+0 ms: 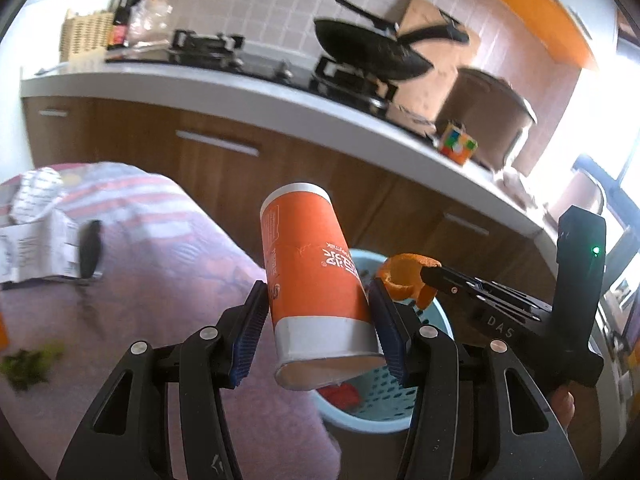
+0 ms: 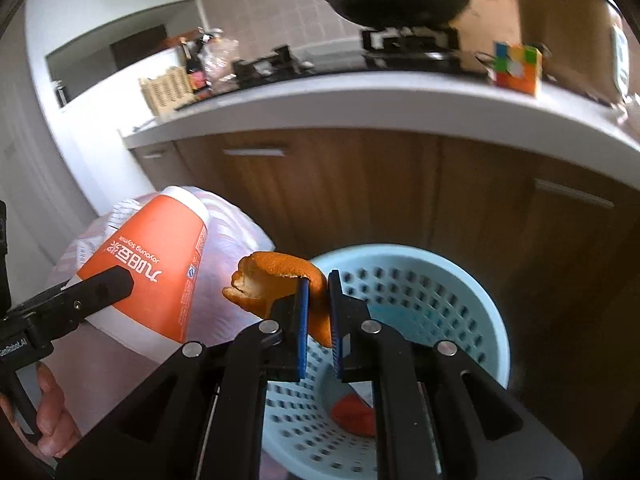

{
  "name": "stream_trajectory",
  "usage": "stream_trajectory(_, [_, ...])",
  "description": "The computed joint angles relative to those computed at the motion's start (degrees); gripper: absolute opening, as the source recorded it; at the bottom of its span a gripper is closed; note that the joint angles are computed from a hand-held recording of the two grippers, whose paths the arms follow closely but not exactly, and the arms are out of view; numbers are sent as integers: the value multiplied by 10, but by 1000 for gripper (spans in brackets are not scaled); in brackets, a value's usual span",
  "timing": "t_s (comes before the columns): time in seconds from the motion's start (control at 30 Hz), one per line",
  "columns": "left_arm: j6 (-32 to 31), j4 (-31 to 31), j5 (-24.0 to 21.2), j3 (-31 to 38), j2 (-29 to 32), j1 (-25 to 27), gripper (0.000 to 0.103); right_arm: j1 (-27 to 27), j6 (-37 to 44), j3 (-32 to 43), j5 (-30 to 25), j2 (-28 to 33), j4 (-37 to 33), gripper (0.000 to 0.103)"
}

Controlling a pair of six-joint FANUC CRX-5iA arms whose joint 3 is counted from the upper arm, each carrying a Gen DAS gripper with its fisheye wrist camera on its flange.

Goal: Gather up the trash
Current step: 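Carry cup and peel to the blue basket and open both tools, then move both open tools back toward the table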

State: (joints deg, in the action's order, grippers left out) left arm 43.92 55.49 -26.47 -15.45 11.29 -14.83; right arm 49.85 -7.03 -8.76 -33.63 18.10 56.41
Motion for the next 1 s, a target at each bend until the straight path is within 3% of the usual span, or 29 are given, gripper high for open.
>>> stream_trajectory(0.17, [49,-65,-19,36,32,-11,51,-5,11,-11,-4,4,-44,9])
stream_trajectory(0.27, [89,-104,-23,48,41,-11,71,-11,39,-7,4,9,-96,16])
stream_trajectory(0.33, [83,-96,-18,43,40,-10,72,-13,51,-2,3,14,-120,25])
stream_trajectory(0.43, [82,-90,-15,34,35,-3,72,-13,34,-10,4,12,-102,54])
stream_trajectory(0.7, [1,12,21,-42,-20,14,72,0,12,-6,17,4,-40,54])
stream_trajectory(1.0, [-96,120,84,-142,-129,46,72,31,39,69,24,31,1,54])
